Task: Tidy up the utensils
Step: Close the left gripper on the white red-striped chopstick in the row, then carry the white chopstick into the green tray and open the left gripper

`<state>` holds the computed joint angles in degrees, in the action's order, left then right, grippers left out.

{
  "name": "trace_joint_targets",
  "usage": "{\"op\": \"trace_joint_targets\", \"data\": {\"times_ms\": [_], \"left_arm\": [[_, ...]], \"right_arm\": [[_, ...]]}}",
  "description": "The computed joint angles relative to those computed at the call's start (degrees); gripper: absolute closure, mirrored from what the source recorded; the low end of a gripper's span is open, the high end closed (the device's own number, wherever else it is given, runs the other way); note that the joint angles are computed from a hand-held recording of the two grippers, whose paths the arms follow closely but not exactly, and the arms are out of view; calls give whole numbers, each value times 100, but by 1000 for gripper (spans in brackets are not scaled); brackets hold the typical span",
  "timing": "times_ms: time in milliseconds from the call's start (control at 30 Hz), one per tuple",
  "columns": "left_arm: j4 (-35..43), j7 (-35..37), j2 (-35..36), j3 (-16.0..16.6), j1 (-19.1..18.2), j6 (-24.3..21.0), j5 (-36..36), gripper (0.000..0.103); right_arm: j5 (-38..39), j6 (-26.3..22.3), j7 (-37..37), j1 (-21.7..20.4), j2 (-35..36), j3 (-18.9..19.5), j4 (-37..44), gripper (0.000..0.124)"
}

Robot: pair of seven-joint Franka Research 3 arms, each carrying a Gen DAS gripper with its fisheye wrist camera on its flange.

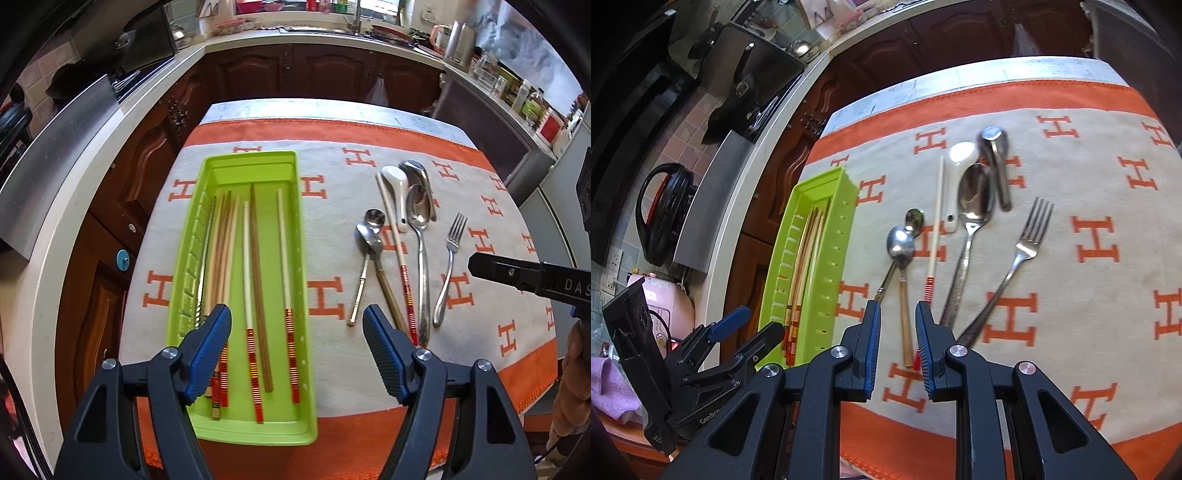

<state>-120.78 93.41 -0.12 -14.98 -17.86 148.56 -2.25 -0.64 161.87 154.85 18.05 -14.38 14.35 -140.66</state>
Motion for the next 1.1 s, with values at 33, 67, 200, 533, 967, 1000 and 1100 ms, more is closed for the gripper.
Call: {"op": "trace_joint_targets", "data": {"times_ms": [33, 67, 200, 533, 967, 1000, 1100], "left_arm": [[22, 10, 13, -17, -16, -15, -11, 31], [37, 6, 22, -37, -36, -26, -18, 31], [279, 104, 217, -118, -118, -164, -115, 31], [1898, 2, 1580, -370, -273, -1107, -312, 38], [4166, -741, 3404, -362, -707, -2588, 275, 73], [4255, -769, 3473, -351, -744, -2653, 326, 73], [4432, -850, 3625, -325, -839, -2770, 452, 73]], "right_arm": [[17, 15, 25, -7, -102, -14, -111, 105], [40, 39, 30, -13, -151, -18, -173, 105], [219, 98, -49, -28, -351, -57, -420, 105], [635, 450, 34, -244, -641, -110, -1034, 105], [1879, 1094, -1097, 140, -487, -722, -1522, 105], [2006, 1137, -1224, 206, -446, -792, -1525, 105], [2381, 1255, -1580, 390, -354, -950, -1529, 105]]}}
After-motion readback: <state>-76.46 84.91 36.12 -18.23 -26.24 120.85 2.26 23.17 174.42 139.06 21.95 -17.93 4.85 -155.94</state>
